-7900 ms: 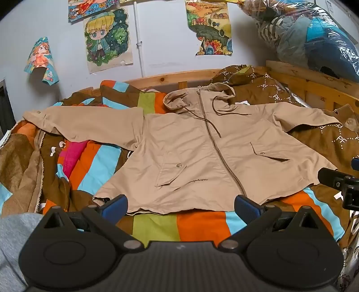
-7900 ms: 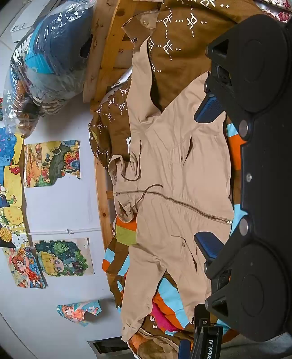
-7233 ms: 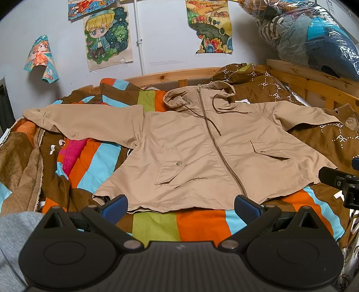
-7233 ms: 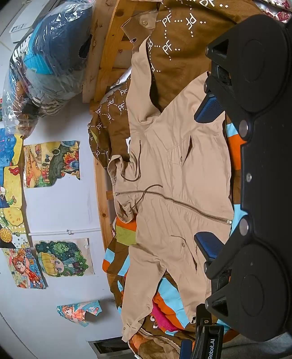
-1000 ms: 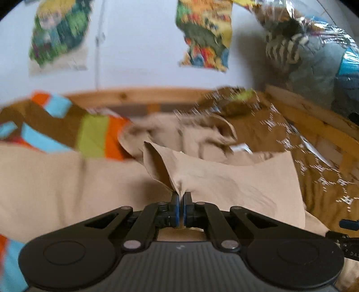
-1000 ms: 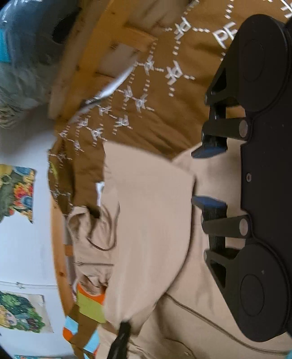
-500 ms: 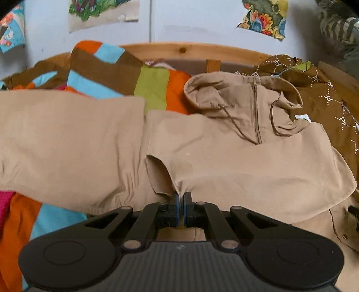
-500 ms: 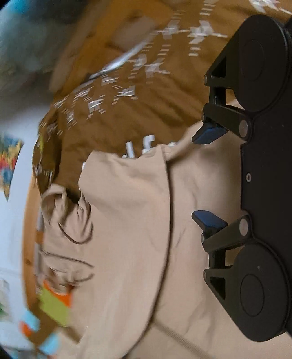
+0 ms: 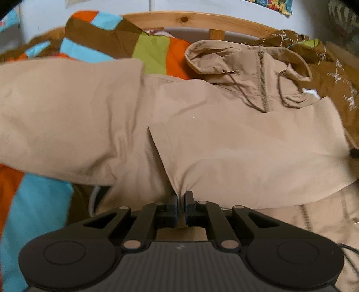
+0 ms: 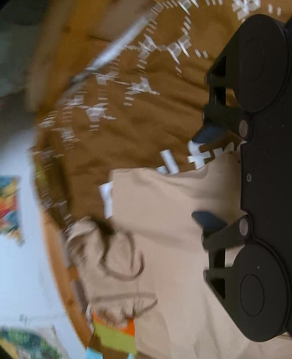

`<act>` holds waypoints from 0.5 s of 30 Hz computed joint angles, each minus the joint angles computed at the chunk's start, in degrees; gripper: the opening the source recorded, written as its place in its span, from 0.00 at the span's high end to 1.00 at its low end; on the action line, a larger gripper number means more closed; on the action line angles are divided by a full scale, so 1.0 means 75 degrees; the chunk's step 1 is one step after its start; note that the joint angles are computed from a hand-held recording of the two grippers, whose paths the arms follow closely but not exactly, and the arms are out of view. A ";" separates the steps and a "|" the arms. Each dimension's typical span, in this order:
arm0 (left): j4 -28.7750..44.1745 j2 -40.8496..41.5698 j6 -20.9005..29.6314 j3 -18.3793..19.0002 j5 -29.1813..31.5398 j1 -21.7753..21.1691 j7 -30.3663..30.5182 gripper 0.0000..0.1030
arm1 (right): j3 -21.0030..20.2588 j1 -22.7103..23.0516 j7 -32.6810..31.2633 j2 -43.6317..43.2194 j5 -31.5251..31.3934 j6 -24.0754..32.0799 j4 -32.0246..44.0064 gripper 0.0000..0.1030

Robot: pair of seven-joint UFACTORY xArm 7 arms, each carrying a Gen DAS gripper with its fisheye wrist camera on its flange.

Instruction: Fold large clothes

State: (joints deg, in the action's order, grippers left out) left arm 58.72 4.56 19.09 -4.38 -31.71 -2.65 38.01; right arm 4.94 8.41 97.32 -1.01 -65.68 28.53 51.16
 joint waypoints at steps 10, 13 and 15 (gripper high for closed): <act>-0.0394 -0.0244 0.0092 0.0051 0.0971 -0.0266 -0.0645 0.95 | 0.0232 0.0227 0.0632 0.0036 -0.0671 0.1495 -0.0010 0.83; -0.0469 -0.0369 0.0207 0.0127 0.1545 -0.0294 -0.1140 0.95 | 0.0267 0.0377 0.1080 0.0101 -0.1616 0.1780 0.0271 0.76; -0.0461 -0.0336 0.0169 0.0139 0.1852 -0.0319 -0.1273 0.95 | 0.0222 0.0456 0.0676 0.0510 -0.1803 0.1893 0.0821 0.77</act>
